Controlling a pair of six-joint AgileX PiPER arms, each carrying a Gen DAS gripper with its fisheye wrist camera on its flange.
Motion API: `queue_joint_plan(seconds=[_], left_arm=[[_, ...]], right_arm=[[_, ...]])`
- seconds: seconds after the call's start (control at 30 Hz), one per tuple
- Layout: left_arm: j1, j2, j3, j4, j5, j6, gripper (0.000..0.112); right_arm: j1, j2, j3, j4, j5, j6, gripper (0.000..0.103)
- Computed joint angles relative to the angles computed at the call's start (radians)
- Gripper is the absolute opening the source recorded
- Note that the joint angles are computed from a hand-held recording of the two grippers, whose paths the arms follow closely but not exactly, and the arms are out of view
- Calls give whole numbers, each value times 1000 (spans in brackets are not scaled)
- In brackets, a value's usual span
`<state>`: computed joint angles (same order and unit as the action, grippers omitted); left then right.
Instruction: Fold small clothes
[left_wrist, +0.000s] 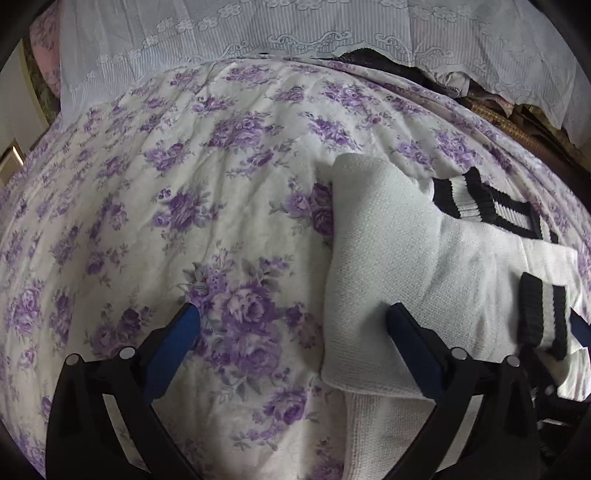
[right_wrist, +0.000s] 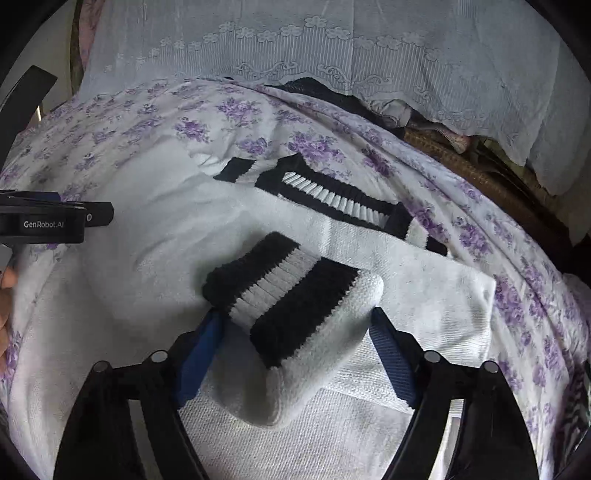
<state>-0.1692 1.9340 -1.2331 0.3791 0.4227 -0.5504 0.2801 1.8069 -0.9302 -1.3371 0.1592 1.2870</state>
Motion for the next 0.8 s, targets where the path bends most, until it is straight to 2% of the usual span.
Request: queue_joint_plan(seconds=[0.03,0.07,0.13,0.17,0.23,0.3,0.33,0.4,0.43,0.5,0.53,0.6,0.67,0.73,0.8], left_arm=[[-13,-1,3,42,6,-36,99],[-28,-7,11,87,13,-76,99],[-45,-13,14,120,14,-102,99],[-44,-16,15,83,6,-64,99],[-45,-37,32,-38,-23,47,99],[-63,-54,54,-86,-56,101,99],[-78,-55,61,-65,-61,85,99],[-119,-28,47,25,-33,12,99],[-130,-11,35,54,-12,-8,99],[-117,-9,33,-9,-16,54,99],[-100,-24,36,-68,-13,100,99],[-80,-72,58,-68,-20,72,99],[-87,-138,84,80,-30,-94,98],[-112,-172,88,143,-32,-157,98],[-150,-175,54,117,-22,-109,98]], right_arm=[[-30,-33,22,-97,-20,100,29],[-70,-64,40,-170,-79,189,20],[-209,-129,57,-198,-253,268,18],[-256,-147,59,-153,-301,248,17],[-359,-174,70,7,-390,129,17],[-439,-137,61,42,-453,104,17],[-471,-87,41,-1,-464,145,17],[-523,25,-9,-144,-469,325,33],[-566,88,-34,-231,-505,425,44],[-650,117,-70,-318,-643,560,44],[-679,97,-63,-302,-665,569,46],[-703,8,-1,-160,-646,467,49],[-675,-75,48,-54,-597,330,51],[-656,-93,47,-93,-642,329,51],[-615,-86,26,-159,-661,378,51]])
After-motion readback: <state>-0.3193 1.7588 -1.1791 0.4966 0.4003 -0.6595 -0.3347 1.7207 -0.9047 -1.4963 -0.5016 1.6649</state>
